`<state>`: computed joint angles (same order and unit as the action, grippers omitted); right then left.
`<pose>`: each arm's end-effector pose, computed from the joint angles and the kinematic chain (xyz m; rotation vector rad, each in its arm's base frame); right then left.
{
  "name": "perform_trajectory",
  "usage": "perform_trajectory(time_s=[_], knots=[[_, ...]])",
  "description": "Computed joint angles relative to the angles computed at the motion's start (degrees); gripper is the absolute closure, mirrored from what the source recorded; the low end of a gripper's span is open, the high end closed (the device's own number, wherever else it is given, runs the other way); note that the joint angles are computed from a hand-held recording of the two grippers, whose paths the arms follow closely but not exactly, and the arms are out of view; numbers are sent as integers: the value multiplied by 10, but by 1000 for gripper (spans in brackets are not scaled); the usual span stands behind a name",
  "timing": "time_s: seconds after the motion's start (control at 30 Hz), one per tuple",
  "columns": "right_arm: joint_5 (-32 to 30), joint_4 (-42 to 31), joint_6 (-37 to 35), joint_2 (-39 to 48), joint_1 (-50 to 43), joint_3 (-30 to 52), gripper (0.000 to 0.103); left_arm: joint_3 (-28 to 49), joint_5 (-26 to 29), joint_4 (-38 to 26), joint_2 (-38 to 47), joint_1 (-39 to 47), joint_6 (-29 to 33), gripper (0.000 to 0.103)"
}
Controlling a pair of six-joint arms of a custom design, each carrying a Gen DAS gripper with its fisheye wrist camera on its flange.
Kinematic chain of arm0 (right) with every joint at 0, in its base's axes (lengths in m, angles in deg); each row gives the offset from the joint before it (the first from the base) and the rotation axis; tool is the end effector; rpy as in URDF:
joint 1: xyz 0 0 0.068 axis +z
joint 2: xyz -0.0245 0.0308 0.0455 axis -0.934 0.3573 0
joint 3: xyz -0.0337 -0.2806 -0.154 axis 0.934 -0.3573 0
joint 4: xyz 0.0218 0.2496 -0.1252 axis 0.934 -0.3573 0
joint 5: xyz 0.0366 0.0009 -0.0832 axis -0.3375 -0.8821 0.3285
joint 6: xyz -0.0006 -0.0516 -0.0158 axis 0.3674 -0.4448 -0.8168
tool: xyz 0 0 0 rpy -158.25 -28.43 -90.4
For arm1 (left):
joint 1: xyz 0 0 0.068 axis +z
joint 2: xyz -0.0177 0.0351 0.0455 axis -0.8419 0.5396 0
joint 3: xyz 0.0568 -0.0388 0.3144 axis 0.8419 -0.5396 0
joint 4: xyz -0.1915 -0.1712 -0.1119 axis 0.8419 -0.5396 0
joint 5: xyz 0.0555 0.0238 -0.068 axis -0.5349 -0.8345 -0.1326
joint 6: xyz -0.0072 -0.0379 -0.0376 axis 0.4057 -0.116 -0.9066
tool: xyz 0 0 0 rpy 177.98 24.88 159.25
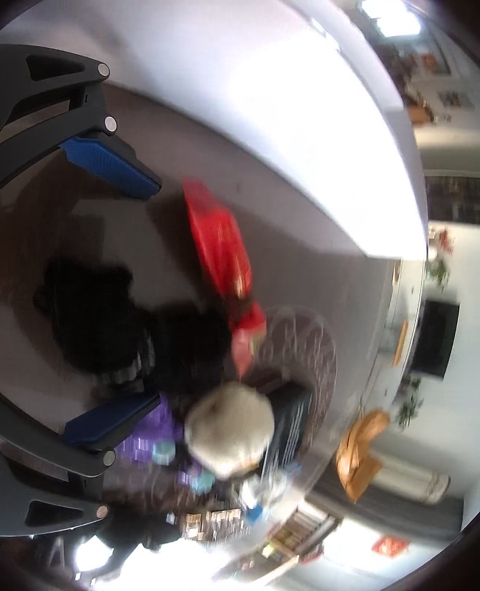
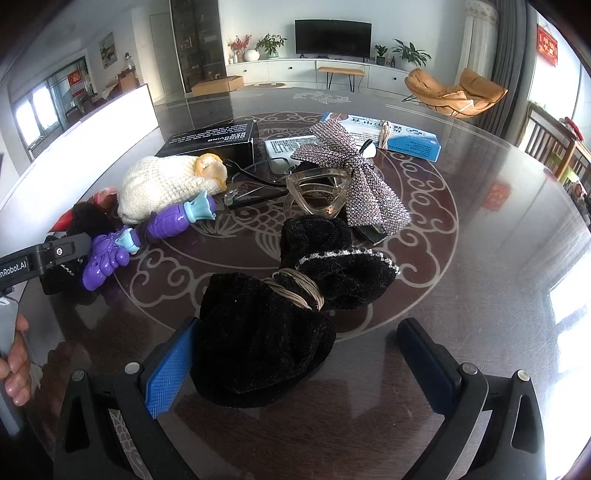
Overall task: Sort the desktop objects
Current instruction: 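Move the left tool toward the black fuzzy knit item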
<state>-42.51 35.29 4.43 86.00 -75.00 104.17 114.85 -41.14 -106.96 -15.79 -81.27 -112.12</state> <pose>0.1763 -0.0106 0.2424 -0.3142 2.4942 0.1166 0.2189 -0.0855 0.2083 -0.3740 2.4972 -0.0211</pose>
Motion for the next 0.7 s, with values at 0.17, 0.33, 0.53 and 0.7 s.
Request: perform_trajectory(time_s=[0.17,0.33,0.53,0.7], knots=[[6,3,5,3,8,0,0,29,-43,-26,47,-29,14,0],[7,4,7,3,9,0,0,28,-42,-15,52,-23,19,0],[7,3,7,3,9,1,0,19,-34,-10,43,-20,33,0],[6,3,6,3,8,1,0,4,-37,-14,26,-31,25,0]])
